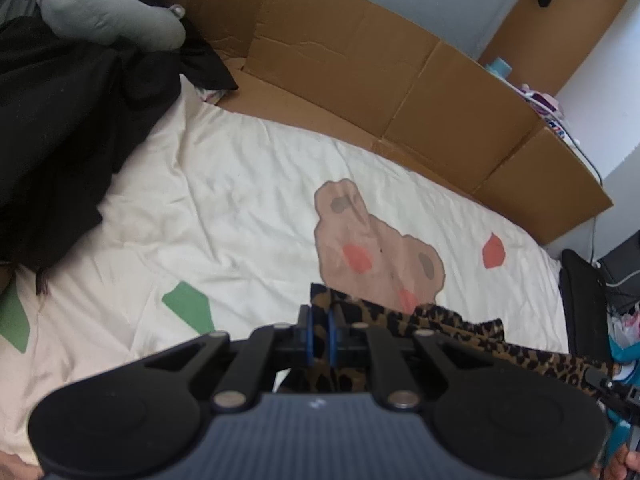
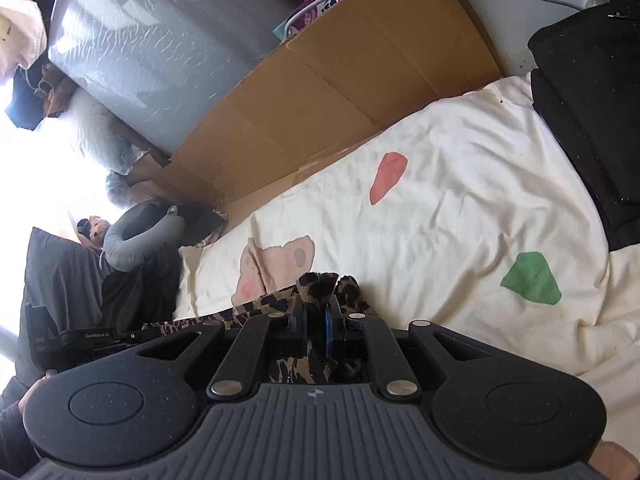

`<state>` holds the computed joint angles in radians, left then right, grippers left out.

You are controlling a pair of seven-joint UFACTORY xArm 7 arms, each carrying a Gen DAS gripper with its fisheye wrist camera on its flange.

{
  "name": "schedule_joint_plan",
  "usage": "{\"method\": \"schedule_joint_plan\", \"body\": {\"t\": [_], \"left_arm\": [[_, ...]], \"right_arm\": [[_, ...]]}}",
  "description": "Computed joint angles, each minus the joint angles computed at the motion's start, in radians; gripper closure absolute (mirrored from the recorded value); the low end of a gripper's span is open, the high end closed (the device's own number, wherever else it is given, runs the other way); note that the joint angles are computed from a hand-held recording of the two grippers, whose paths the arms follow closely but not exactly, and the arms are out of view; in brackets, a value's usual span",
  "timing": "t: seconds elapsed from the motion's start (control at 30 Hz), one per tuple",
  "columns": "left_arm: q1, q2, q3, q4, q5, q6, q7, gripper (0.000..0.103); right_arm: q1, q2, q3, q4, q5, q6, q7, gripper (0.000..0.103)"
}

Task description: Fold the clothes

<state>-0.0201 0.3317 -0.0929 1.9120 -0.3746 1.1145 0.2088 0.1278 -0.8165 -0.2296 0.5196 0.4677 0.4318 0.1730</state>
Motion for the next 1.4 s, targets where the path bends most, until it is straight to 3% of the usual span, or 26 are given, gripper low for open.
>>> {"method": "schedule_joint_plan", "body": {"t": [0.37, 0.67, 1.4], "left_arm": [[-0.024, 0.121, -0.017, 0.153, 0.034, 0.020, -0.004, 0.095], [-0.037, 0.197, -0.022, 0.207, 0.062, 0.017, -0.023, 0.095], [-0.054, 0.297, -0.022, 0.197, 0.118, -0.023, -0.027, 0.095]], "right_arm": [[0.017, 0.124, -0.036, 0.065, 0.007, -0.023, -0.074, 0.097], [0.013, 0.230, -0.052, 0.110, 0.060, -0.015, -0.167, 0.097], [-0.047, 0.447, 0.005, 0.196, 0.184, -0.012, -0.316, 0.096]]}}
